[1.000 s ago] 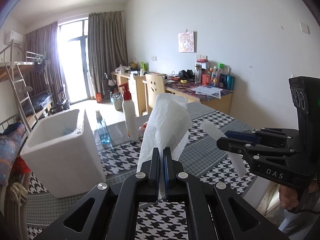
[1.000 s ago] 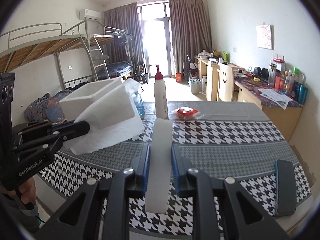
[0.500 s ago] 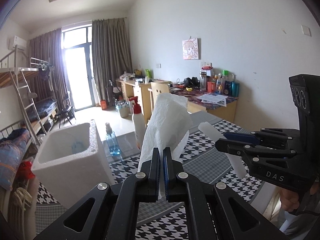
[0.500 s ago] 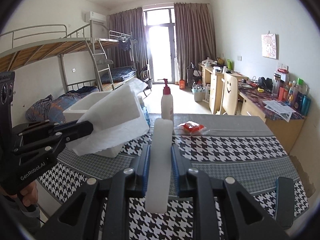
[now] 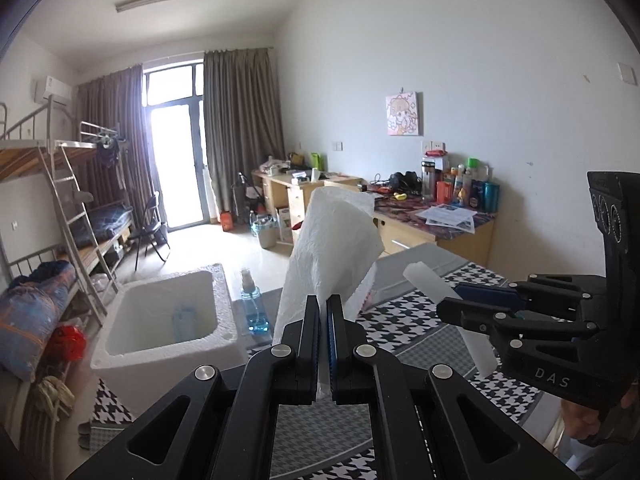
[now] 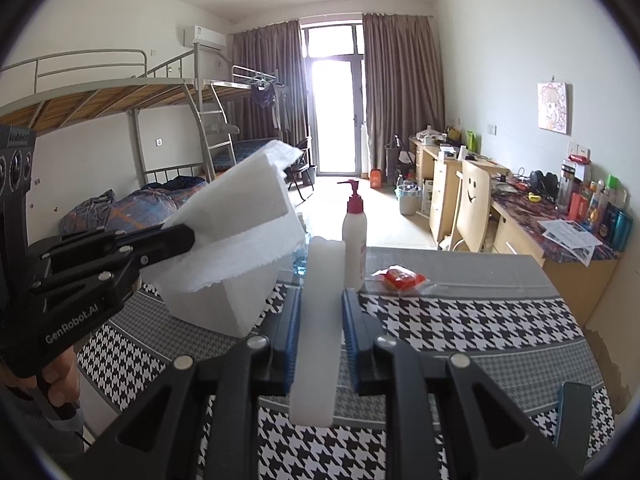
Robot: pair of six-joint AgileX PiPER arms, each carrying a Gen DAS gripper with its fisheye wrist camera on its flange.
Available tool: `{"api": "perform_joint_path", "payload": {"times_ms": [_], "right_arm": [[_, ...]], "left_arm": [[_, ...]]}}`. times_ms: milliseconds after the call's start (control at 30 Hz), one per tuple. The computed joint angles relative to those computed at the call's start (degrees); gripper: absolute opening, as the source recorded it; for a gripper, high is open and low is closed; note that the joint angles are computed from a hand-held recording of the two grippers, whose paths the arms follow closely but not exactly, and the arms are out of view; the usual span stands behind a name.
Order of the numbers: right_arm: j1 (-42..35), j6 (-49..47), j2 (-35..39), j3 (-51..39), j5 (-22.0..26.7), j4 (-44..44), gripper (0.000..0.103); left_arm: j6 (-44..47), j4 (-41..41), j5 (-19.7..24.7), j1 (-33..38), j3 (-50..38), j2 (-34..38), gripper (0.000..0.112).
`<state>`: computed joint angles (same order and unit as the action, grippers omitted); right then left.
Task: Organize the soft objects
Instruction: 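Carry the held tissue and paper strip up toward the white foam box, then open the left gripper over the foam box to drop the tissue in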
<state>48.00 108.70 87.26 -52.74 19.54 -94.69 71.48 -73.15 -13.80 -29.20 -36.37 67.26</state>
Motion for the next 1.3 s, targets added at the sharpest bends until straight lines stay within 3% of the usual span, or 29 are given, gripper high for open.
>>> {"api": "perform_joint_path", "payload": {"times_ms": [400, 767, 1300], "right_arm": [[-1.4, -11.7, 4.0, -7.4, -2.8, 10.0, 0.024], [-1.2, -22.5, 6.4, -12.9, -3.3, 18.5, 0.024], [-2.4, -45.3, 12.1, -23.2, -5.6, 38.5, 0.024]], "left_arm": [[-0.5, 1.3, 1.9, 5.4, -2.8, 1.3, 0.004], [-1.1, 1.3, 1.1, 8.1, -3.8, 1.6, 0.004], [2.2, -3.2, -1.2, 11.9, -5.8, 2.6, 0.004]]}}
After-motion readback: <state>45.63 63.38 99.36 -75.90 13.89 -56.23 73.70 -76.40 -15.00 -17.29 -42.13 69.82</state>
